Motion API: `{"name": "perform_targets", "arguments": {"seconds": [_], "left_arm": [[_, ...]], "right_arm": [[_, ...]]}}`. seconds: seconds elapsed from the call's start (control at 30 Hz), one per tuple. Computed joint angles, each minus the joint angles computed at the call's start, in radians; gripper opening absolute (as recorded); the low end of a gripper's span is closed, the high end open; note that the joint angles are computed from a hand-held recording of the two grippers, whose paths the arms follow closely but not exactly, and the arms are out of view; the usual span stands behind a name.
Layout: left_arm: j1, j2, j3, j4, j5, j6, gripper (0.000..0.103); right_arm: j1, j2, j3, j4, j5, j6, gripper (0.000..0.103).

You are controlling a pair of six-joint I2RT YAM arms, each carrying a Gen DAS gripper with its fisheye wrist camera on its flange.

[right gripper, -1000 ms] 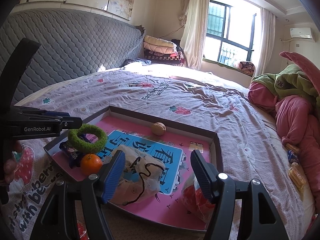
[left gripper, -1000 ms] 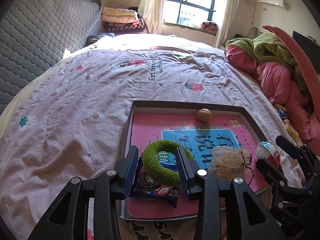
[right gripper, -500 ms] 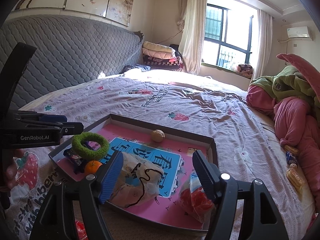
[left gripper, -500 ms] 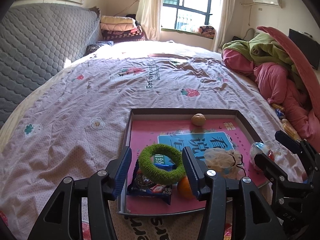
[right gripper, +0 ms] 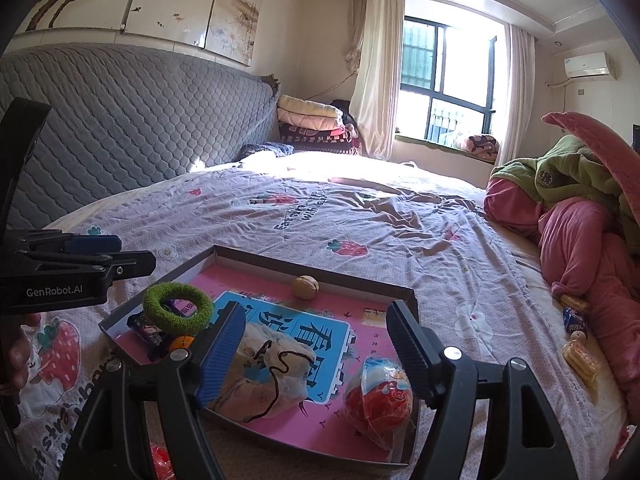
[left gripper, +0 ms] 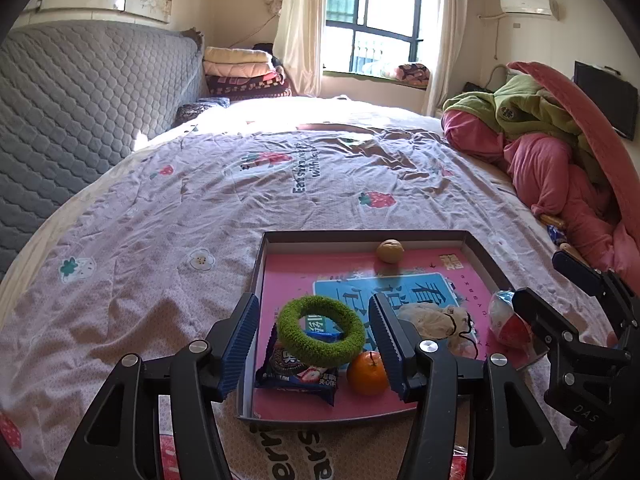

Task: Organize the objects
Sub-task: 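Open the left gripper to release the green fuzzy ring into the tray, then withdraw both grippers from the tray toward the egg pack and orange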

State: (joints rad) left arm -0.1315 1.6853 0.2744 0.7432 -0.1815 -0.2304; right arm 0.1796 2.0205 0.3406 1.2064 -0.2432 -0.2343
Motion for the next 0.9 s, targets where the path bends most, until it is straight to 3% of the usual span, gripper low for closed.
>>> {"name": "perform_targets", "arguments": {"seconds": [0.53, 0.8, 0.9], "left_arm": [[-0.132, -0.212, -0.121, -0.067, -0.107, -0.083, 0.060], [-0.247, -0.446, -0.168, -0.258, -0.205, -0.119, 0.062], [-0.293, -0.507, -0.180, -0.319, -0.241, -0.140, 0.063]], "right_arm": [[-0.038, -0.115, -0.068, -0.029, -0.061, 0.000, 0.082], [-0.073, -0.179, -0.144, -0.020, -0.095, -0.017, 0.088], [-0.088, -0.172, -0.192, 0.041, -0.101, -0.035, 0.089]]}}
